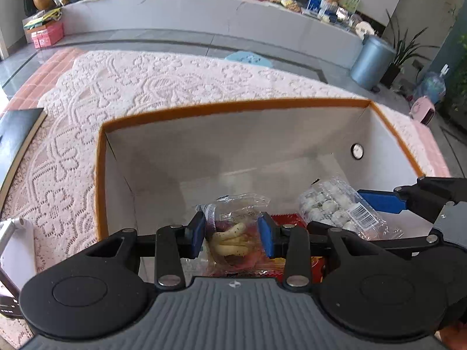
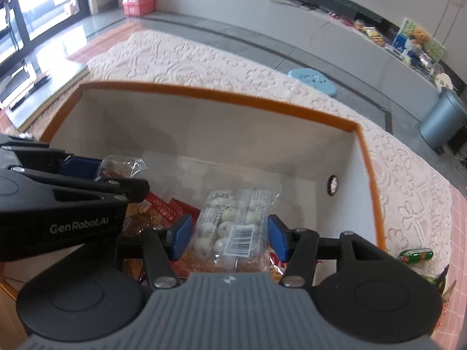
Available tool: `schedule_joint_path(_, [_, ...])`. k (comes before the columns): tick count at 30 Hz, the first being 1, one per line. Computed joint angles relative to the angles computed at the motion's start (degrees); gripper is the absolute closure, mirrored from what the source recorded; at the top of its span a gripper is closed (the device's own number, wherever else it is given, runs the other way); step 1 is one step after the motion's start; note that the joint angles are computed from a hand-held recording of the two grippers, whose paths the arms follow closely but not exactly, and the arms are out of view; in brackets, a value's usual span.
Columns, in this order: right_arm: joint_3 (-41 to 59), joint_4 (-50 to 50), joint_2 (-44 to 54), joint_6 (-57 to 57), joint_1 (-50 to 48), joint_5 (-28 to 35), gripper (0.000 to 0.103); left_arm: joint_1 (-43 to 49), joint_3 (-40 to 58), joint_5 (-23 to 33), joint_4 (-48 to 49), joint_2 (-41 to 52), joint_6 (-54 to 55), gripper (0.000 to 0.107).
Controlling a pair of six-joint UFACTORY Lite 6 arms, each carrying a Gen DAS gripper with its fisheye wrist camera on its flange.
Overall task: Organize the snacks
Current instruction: 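Carry both packets over the box and release them inside with both tools, then move both tools back to the remaining snacks on the table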
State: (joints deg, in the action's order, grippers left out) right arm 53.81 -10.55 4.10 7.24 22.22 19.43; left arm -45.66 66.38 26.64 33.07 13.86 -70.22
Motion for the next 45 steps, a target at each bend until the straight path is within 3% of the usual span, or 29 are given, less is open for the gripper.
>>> schedule_joint_path(10, [2.5,-2.3,4.7,1.6,1.2,2.6,0.046,0.0,1.4,1.3,-1.8,2.3,1.6,0.062])
schedule_joint_path(15, [1.2,-4.7,3.5,4.1,1.8,2.9,0.045,0.3,0.7,0.3,-1.6,2.0,1.4,0.052])
schedule_joint_path(19, [0.4,-7.1,2.2,7.0,1.9,2.9,0.037,0.2,-1.3,-2.1,0.0,0.3,-0.8,0.042])
schedule_joint_path(23, [-0.3,-8.3,0.3,9.0,2.3,3.7,0.033,-1.1,-2.3,-2.2,4.8,-0.8,-4.9,0.035])
schedule_joint_path(25, [-1.0,-9.8,-0.8,10.8,2.7,4.2,0.026,-1.9,-3.0,-2.0,8.7,-1.3,-8.9,0.035])
schedule_joint_path(29, [-2.9,-14.4,-4.5,15.8,4.1,5.5,0.024,-3.9,-6.3,-2.7,19.1,-4.3,-19.2,0.029])
schedule_joint_path(33, [-6.7,-22.7,-10.3,25.0,6.2,7.2,0.024,-6.1,-9.5,-1.2,28.3,-7.5,-29.6,0.028])
schedule_joint_path(39, [-16.1,-32.5,-25.8,37.9,9.6,11.4,0.016,-9.1,-14.1,1.0,42.7,-12.4,-45.1,0.024])
schedule_joint_path(45, [-27.6,-44.4,-48.3,54.6,19.3,23.8,0.014,-14.1,-15.1,6.3,49.7,-14.8,-53.5,0.022])
